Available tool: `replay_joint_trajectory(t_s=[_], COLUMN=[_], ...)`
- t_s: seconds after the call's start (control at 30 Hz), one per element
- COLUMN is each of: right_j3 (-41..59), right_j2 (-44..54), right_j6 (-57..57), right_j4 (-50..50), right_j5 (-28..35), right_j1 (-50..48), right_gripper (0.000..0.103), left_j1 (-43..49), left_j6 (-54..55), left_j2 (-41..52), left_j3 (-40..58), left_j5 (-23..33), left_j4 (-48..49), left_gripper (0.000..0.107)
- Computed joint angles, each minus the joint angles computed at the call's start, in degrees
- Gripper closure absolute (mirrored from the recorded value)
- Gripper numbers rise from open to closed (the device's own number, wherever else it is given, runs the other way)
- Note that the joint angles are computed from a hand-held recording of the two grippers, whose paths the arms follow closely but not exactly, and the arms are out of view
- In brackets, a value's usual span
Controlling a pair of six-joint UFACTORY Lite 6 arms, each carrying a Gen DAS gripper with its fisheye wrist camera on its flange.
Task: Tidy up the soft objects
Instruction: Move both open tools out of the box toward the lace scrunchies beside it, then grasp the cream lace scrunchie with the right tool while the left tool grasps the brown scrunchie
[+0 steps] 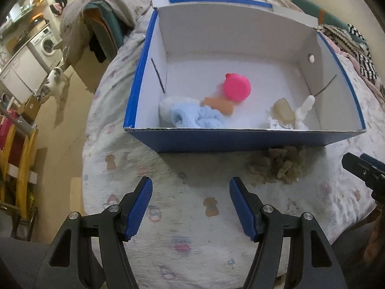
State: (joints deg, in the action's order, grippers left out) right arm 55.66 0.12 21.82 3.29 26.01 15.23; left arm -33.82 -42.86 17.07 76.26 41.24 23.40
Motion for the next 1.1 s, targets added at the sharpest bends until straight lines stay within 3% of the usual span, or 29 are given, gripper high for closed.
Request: replay_joint_trajectory(t_s=[0.23,0.37,0.43,0.57,0.67,0.83,1.1], right_j3=[1.5,2.94,4.53,10.99,15.98,16.94,5.05], right_j2=[6.3,10.9,13.32,19.87,24.97,25.56,11.89], right_j6=[-10.05,-23.32,-27.19,-24.34,-21.1,-16.22,-22.42], right_j4=[12.85,28.21,32.42,29.06,24.97,18.88,24.73], right_j5=[0.45,1.96,2.6,2.88,3.55,2.86,2.29], right_j1=[-4.71,-6.83,-6.36,-2.26,0.84,2.93,1.96], right_gripper=[0.0,0.0,0.008,0.026,0.056,0.084,0.088], left_j1=[3.06,3.53,3.62,3.73,3.51,3.38,2.68], left_j6=[1.44,2.25,2.55,3.14,3.12,1.62,5.32], left_j2=[1.08,2.66,3.54,5.37,6.61,8.51,14.12], left_j3=[0.89,2.42,3.26,4.72,5.63,6.79,11.91], left_j5=[0.12,0.6,0.83,1.14,1.37,1.74,2.09], left_j4=[-4.07,-5.26,-5.63,-6.55,-6.38,-5.03,-10.56], left_gripper=[0.043,0.043,0.043,0.043,0.043,0.043,0.043])
